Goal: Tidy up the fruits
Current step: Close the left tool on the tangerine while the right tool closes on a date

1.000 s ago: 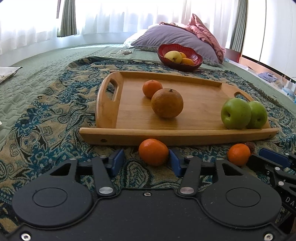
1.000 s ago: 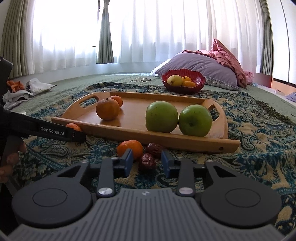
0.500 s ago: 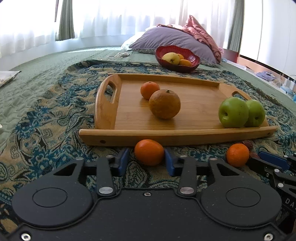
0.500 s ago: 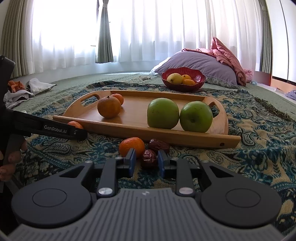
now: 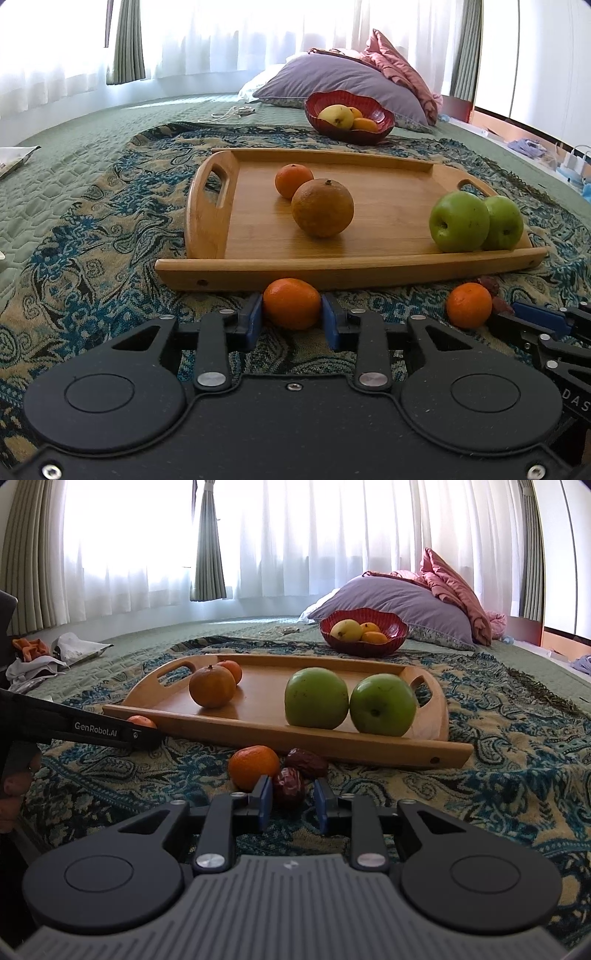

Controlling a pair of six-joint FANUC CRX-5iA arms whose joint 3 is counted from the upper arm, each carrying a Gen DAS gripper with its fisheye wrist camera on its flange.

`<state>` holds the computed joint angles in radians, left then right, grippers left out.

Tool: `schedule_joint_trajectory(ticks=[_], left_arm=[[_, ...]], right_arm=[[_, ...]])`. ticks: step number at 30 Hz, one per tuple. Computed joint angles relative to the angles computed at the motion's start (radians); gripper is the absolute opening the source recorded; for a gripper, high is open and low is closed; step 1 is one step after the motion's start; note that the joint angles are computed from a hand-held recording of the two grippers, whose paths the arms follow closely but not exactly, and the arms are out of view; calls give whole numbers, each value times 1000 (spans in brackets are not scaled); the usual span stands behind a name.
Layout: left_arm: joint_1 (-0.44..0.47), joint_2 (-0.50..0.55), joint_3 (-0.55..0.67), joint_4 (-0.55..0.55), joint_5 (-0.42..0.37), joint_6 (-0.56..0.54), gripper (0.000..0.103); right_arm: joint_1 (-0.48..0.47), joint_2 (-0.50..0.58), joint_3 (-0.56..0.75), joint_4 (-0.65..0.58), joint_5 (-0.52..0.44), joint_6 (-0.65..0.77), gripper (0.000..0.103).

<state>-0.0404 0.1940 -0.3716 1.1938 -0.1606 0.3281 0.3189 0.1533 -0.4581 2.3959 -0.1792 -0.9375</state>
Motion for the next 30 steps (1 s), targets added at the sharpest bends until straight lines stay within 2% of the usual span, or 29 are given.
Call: schedule_joint_trajectory(ticks=[8,18,22,26,30], left_arm=[[22,10,27,-111,-25,92,32],[32,12,38,-162,-36,136,32],[47,16,59,-230,-61,212,32],[41,8,53,-201,-59,185,32],[26,-5,41,-124,-50,110,32]], right_arm=[[1,26,28,-2,9,-12,29],[-5,40,41,-6,6,-10,26],[-12,38,45,4,11,-28,23],[-17,30,43,21,-1,-43,23],[-27,17,45,66,-11,-86,23]])
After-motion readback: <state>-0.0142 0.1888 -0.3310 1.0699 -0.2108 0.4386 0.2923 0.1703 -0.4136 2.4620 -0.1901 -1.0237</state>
